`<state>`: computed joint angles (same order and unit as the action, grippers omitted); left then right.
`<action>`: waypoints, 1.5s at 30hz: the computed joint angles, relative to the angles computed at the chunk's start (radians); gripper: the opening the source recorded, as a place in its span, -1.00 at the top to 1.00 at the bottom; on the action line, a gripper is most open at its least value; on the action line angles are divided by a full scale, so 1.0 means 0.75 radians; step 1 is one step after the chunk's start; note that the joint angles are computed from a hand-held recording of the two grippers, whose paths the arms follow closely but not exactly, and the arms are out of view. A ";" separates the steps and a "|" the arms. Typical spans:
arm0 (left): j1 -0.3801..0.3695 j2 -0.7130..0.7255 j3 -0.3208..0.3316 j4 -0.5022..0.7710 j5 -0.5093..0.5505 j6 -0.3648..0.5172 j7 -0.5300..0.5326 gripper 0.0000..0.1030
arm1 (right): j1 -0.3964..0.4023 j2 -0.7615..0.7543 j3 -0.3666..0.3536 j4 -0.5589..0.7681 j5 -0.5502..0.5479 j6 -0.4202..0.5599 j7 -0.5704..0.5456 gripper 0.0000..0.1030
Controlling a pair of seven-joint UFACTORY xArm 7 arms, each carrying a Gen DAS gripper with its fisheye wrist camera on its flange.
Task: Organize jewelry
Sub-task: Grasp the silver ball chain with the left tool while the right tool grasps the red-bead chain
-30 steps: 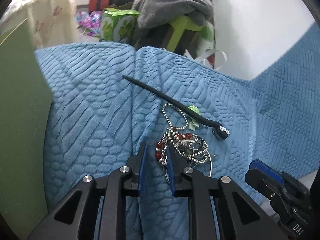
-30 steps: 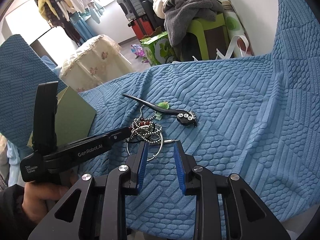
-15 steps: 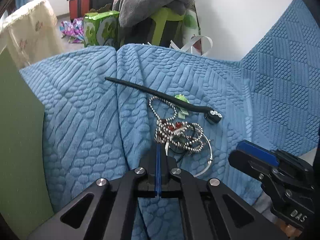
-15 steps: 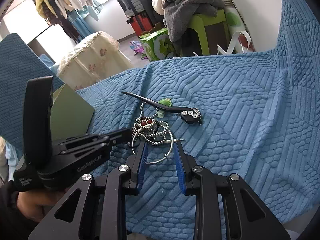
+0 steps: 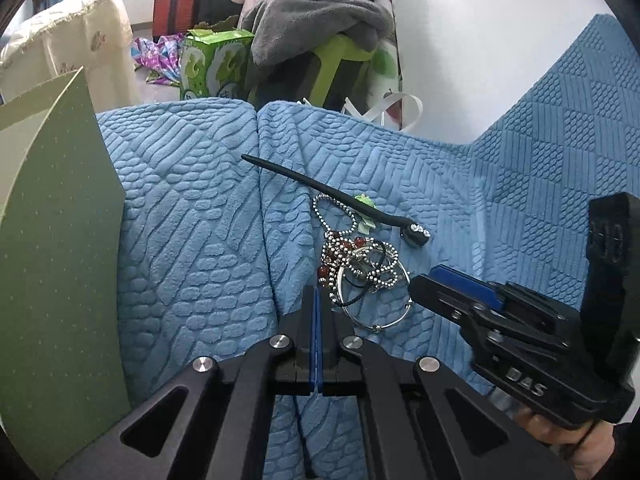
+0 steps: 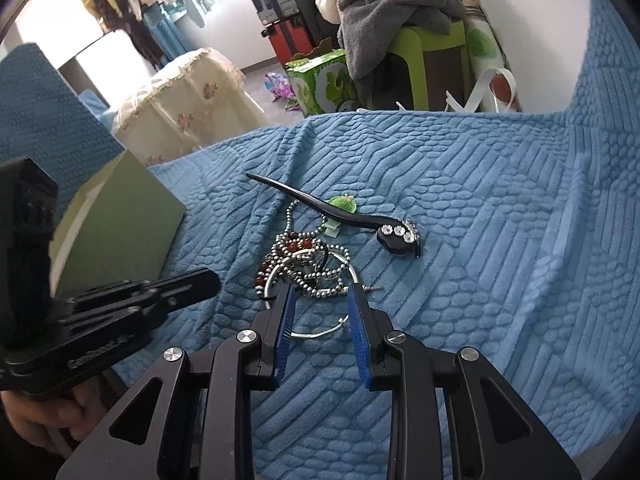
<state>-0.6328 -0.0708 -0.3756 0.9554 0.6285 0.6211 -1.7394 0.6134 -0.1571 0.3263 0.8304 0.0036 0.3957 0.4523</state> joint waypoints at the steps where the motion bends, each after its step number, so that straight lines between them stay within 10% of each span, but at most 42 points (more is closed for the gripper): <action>1: 0.001 -0.004 0.000 -0.002 0.009 -0.009 -0.009 1.00 | -0.012 0.008 0.005 0.006 -0.028 0.008 0.020 0.52; 16: 0.027 0.023 0.036 -0.017 -0.017 -0.120 -0.017 0.98 | -0.018 0.108 -0.010 0.075 -0.058 -0.006 -0.043 0.55; 21: 0.032 0.007 0.028 -0.028 -0.011 -0.102 -0.051 -0.02 | -0.016 0.158 -0.019 0.110 -0.057 0.007 -0.061 0.57; 28: 0.040 0.000 0.015 -0.029 0.020 -0.114 -0.060 -0.02 | -0.001 0.185 -0.022 0.130 0.019 0.011 -0.156 0.88; 45: 0.029 0.055 0.036 -0.035 0.072 -0.298 -0.064 0.30 | 0.026 -0.079 -0.068 -0.020 0.281 -0.037 -0.216 0.94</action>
<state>-0.6108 -0.0298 -0.3484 0.9294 0.6822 0.3976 -1.7872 0.6332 -0.2165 0.2756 0.8155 0.2143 0.3680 0.2906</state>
